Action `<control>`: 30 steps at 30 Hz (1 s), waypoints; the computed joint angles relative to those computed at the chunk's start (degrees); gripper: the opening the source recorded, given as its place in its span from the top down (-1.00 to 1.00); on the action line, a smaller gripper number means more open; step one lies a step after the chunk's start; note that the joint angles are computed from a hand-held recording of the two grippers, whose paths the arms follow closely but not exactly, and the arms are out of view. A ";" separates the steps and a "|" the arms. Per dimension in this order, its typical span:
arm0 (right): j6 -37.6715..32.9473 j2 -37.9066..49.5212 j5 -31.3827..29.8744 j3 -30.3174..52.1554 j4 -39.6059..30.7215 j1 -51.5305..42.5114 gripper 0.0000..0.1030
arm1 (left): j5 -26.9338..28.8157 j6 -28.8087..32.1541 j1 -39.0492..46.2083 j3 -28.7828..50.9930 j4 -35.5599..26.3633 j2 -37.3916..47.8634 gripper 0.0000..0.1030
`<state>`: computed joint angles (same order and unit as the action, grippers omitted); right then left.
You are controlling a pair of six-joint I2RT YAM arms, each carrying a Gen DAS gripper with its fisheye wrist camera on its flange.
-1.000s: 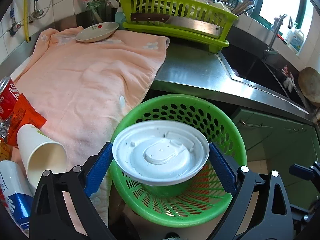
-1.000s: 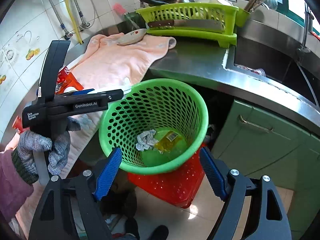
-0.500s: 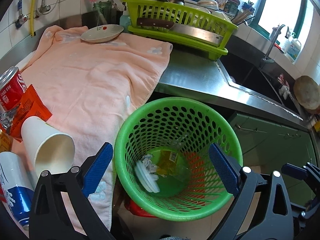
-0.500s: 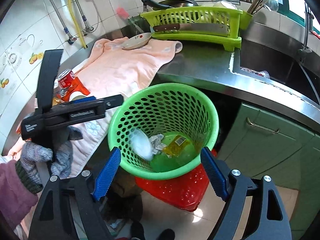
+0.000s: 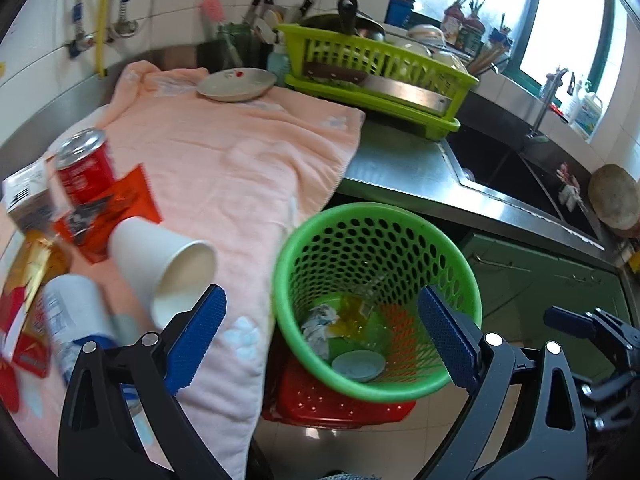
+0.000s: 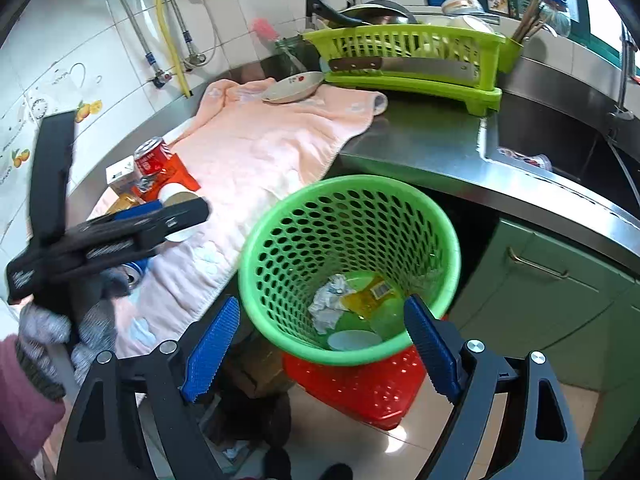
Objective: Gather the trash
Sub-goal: 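Grasp the red snack canister with the left gripper while the right gripper grasps the milk can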
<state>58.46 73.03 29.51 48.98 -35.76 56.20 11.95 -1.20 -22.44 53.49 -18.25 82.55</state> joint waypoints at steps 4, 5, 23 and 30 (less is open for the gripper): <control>-2.69 4.09 -1.76 2.62 3.52 -0.04 -0.58 | -0.46 2.46 5.18 -4.60 -2.89 -8.23 -0.85; -3.17 5.02 -2.03 3.35 4.04 0.17 -0.59 | -0.65 3.38 6.77 -5.72 -3.68 -10.30 -0.85; -16.39 33.10 -11.34 32.22 9.04 1.11 -0.59 | 12.25 24.02 55.77 -8.61 -9.84 -17.79 -0.85; -19.18 46.91 -16.11 51.05 4.24 -0.60 -0.59 | 12.93 26.46 62.00 -4.43 -7.40 -9.75 -0.85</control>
<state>39.28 119.94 13.40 100.02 -31.52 55.60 24.89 25.26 39.57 49.06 -25.65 72.80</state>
